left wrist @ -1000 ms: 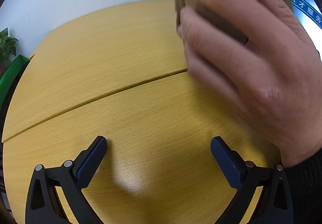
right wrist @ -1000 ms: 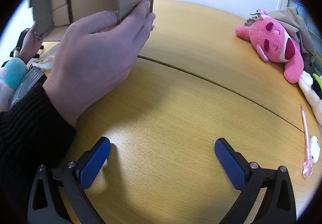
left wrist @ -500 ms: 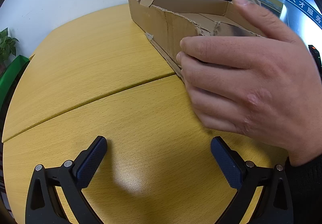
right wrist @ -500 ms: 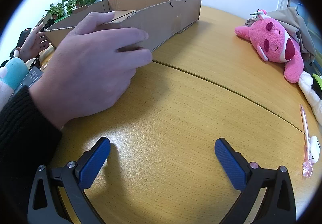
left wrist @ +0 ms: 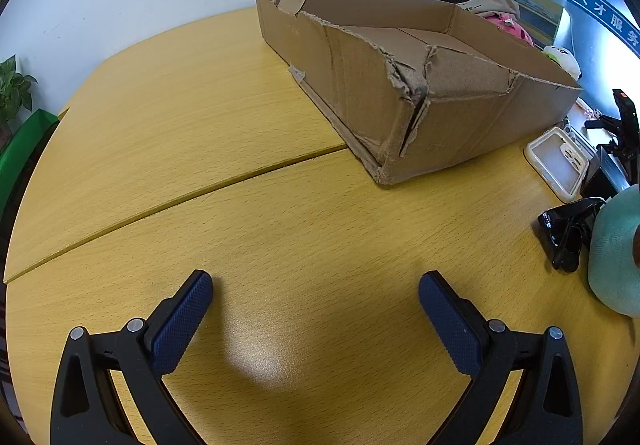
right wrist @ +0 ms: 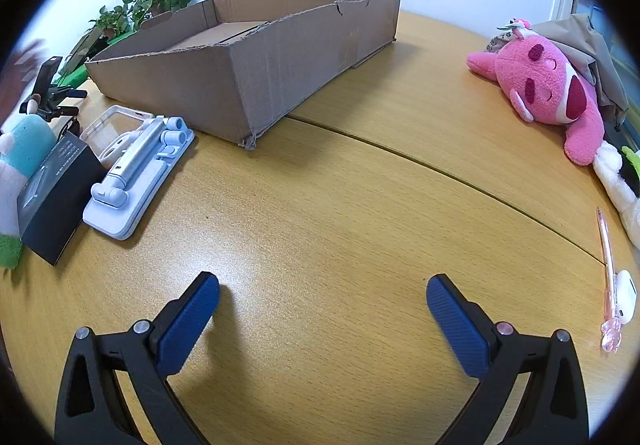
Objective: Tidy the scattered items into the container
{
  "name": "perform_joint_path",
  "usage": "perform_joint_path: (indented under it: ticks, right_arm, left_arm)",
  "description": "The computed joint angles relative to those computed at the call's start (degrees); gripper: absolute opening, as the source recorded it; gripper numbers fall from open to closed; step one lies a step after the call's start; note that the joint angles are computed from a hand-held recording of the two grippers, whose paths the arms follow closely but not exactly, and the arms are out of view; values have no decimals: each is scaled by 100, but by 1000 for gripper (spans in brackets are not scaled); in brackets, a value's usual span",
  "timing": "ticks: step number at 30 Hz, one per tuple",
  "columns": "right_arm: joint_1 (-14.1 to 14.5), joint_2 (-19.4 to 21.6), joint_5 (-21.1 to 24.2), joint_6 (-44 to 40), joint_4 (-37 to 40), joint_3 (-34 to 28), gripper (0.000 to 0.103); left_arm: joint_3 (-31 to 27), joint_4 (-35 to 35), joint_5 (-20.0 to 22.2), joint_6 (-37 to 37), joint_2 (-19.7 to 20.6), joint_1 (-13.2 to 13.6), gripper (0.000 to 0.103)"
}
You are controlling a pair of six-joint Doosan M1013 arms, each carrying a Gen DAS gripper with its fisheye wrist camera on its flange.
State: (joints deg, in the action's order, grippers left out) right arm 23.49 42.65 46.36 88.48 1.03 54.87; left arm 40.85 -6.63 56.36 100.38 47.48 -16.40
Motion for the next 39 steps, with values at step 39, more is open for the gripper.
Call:
perform_joint_path:
  ticks: [39]
  right_arm:
    - [1088,-79,295,3500,-1895,28,102]
  left_arm:
    - [2914,1760,-1801,-3381,-1618,-1133,103]
